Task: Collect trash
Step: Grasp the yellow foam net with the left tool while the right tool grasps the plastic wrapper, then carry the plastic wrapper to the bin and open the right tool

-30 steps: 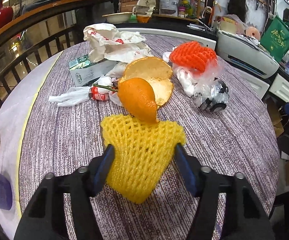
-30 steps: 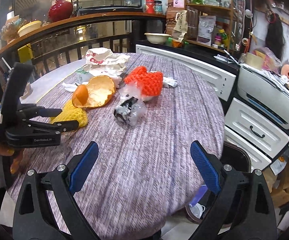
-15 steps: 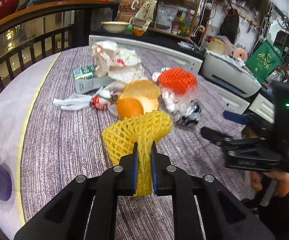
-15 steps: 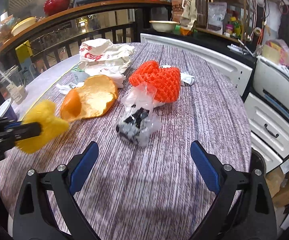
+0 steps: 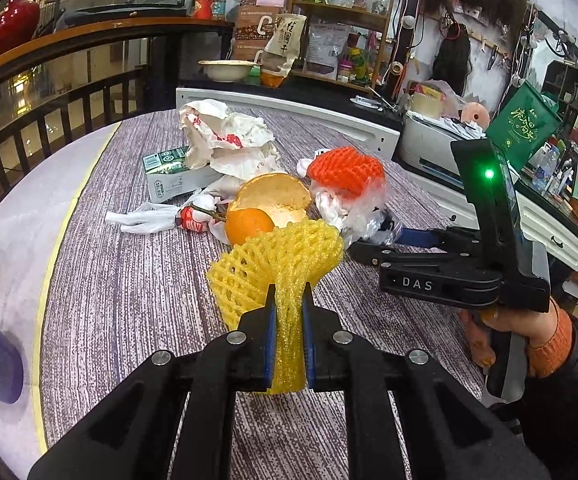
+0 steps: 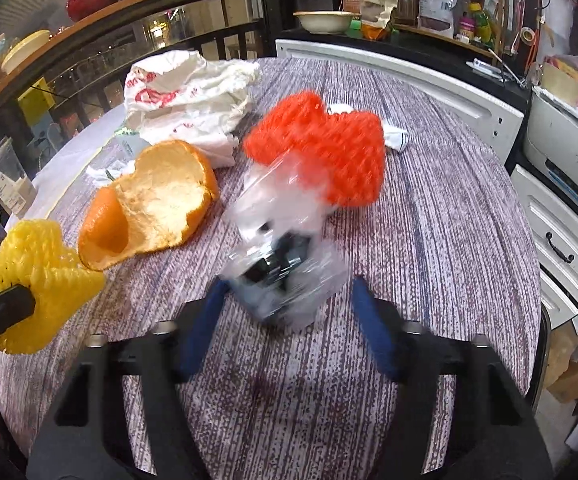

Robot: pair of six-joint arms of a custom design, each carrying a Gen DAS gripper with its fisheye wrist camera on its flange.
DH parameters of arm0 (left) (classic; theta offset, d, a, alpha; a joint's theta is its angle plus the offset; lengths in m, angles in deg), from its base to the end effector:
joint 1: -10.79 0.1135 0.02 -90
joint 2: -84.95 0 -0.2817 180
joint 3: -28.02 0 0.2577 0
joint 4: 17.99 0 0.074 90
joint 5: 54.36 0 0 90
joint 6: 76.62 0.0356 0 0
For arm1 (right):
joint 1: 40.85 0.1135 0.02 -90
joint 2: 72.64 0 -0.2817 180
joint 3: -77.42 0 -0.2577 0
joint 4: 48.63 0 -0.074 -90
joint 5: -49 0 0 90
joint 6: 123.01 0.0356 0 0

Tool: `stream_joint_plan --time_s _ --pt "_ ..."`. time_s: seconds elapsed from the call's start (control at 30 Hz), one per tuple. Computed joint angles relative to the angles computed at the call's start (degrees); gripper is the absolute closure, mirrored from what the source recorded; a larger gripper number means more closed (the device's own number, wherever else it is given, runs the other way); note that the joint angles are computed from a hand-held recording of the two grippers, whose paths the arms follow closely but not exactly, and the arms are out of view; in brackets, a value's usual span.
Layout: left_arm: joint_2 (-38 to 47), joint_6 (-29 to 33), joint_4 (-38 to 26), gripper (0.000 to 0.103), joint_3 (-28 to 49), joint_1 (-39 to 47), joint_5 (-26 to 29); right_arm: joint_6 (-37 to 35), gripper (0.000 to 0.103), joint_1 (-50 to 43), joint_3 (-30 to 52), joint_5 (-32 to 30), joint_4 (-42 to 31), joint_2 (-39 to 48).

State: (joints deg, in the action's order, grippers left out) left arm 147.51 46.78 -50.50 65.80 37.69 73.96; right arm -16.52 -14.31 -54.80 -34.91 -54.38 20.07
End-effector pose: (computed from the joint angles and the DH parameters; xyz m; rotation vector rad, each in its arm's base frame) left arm 0.1698 0.0614 0.1697 0.3654 2.2886 -0.3529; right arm 0.2567 0.1240 0.1283 -0.1688 2.4531 0.2005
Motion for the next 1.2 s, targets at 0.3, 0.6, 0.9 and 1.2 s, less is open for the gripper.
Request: stream_joint_plan --time_s 0.3,0.6,0.9,1.2 --pt "-0.25 -0.06 0.92 0.092 -1.56 -1.53 -0.52 0.06 0.066 0.06 -4.62 -2.13 0.85 -5.23" --pt "-3.85 -1.49 0.58 0.092 -3.98 -4.68 -0.62 -2.46 0.066 0.08 -13.50 -2.16 -3.12 -20.57" --pt "-11.12 -5.62 -0.53 0.092 -6.24 -9.79 -1.59 -6.87 0.066 -8.02 -21.33 -3.84 -13.65 -41.68" --pt "-18.61 -13.35 -0.54 0.092 -7.77 -20.87 -6.61 -17.50 0.066 -32.57 -24.01 -14.82 -21.39 -54.95"
